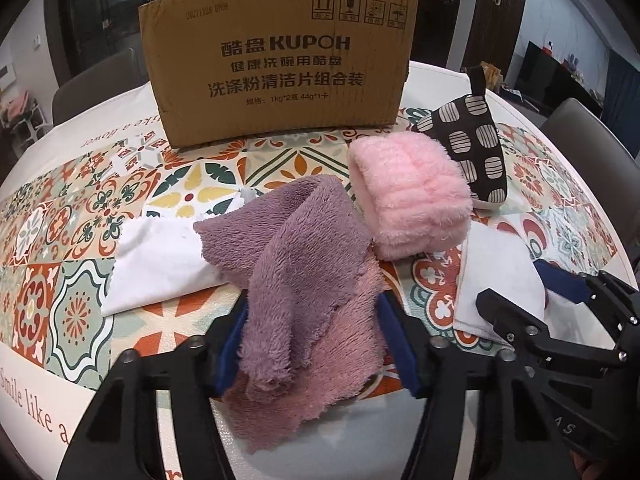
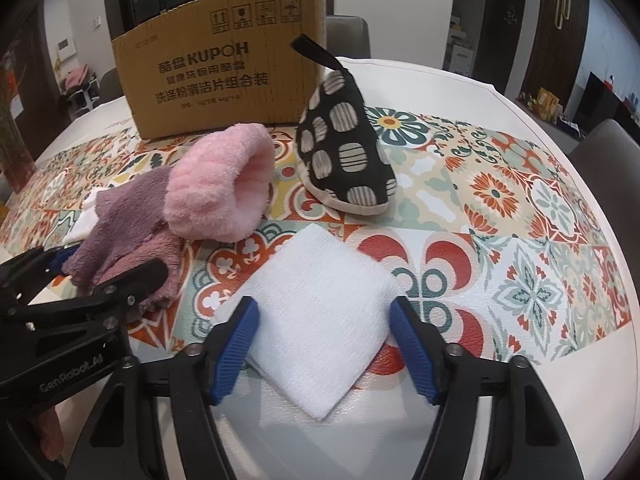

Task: Organize soft objects
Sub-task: 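Grasp the mauve towel with the left tool while the right tool grasps the white towel, then lift the mauve and white towels with both tools and carry them over the box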

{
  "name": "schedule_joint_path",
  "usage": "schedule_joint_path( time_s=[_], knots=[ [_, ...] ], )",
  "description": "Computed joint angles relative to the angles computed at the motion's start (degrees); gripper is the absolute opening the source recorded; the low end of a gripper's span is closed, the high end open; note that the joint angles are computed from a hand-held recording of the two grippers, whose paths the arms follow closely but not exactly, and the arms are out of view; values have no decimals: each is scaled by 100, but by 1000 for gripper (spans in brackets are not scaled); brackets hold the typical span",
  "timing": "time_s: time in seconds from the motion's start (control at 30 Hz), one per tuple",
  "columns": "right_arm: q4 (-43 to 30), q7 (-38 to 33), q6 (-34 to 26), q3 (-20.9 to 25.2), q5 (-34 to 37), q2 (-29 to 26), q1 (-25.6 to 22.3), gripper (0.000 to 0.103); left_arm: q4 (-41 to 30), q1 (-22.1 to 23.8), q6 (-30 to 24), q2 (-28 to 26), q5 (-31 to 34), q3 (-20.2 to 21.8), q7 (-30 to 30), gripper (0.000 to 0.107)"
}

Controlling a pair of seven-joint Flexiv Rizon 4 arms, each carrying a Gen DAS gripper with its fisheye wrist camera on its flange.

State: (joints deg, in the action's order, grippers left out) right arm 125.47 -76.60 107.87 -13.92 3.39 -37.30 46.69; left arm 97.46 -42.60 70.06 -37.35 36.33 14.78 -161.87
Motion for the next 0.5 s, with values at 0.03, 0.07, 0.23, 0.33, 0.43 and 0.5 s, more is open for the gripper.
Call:
schedule_joint_path(
  time_s=[0.03,0.07,0.23,0.33,0.43,0.5],
  knots=[
    [12,-28,34,12,-15,1,2,58,4,11,16,2,0,-17,16,55],
    [30,-66,71,11,-20,4,24,52,12,21,44,6,-1,-25,22,50],
    [41,-171,112,288,-88,64,-160,31,104,82,208,45,-79,-59,54,27],
    [38,-215,80,373,-140,95,-205,19,172,91,315,67,-146,-51,83,23],
    [49,-242,35,437,-188,138,-229,14,237,27,393,111,-179,22,60,22],
    [64,-229,12,482,-204,164,-263,13,248,-23,394,131,-184,64,48,22]
  ],
)
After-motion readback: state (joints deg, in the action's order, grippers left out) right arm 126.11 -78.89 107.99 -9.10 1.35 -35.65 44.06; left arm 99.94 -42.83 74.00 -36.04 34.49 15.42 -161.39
